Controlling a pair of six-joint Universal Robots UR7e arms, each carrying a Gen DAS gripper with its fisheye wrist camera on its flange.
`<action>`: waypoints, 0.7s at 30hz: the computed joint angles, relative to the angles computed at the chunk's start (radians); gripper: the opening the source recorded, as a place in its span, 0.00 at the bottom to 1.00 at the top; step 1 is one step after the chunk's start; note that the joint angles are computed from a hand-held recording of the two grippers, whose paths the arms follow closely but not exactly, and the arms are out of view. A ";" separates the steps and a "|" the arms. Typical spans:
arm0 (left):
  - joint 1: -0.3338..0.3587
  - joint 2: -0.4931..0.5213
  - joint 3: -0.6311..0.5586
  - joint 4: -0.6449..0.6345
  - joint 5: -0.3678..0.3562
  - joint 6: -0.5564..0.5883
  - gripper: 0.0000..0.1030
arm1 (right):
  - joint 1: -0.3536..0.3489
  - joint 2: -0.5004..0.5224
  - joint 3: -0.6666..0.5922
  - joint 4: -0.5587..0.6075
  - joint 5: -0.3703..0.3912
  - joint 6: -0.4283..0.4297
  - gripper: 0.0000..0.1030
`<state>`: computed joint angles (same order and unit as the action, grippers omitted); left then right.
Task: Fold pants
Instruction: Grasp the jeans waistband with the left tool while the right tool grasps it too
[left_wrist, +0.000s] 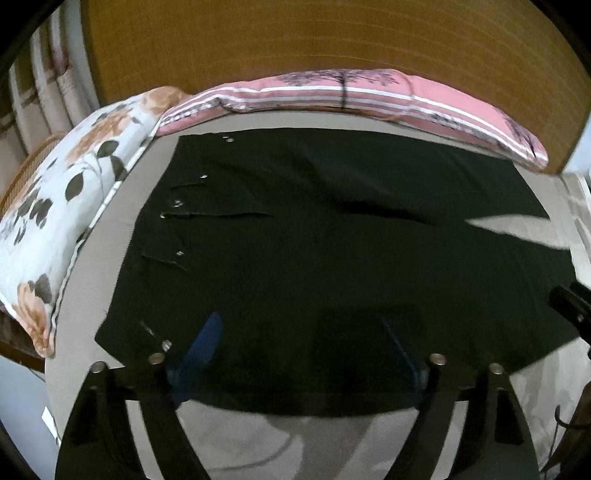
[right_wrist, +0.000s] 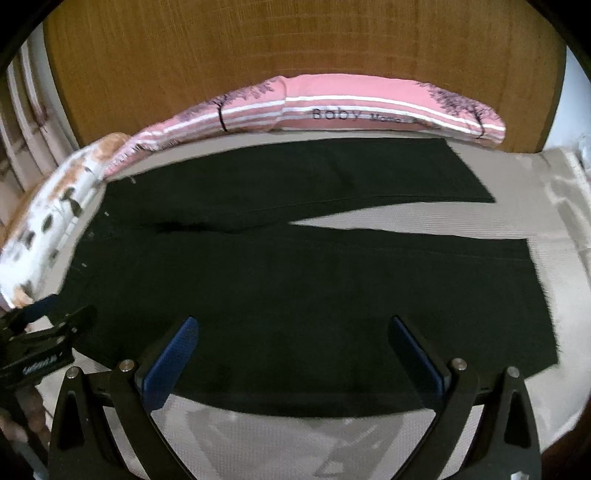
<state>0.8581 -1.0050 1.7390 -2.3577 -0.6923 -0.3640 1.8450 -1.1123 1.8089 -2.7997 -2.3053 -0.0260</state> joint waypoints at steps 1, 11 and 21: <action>0.017 0.004 -0.024 0.010 0.000 0.003 0.70 | -0.007 0.002 -0.009 0.000 0.020 -0.002 0.98; 0.201 0.083 -0.355 0.026 -0.082 0.152 0.55 | -0.082 0.050 -0.148 0.059 0.220 -0.015 0.91; 0.366 0.358 -0.929 0.227 -0.245 0.214 0.39 | -0.108 0.215 -0.375 0.187 0.300 -0.006 0.90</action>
<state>1.2237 -0.6467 0.8104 -2.1308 -0.9377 -0.1500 1.7372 -0.8969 1.4342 -2.6131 -2.0055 -0.0325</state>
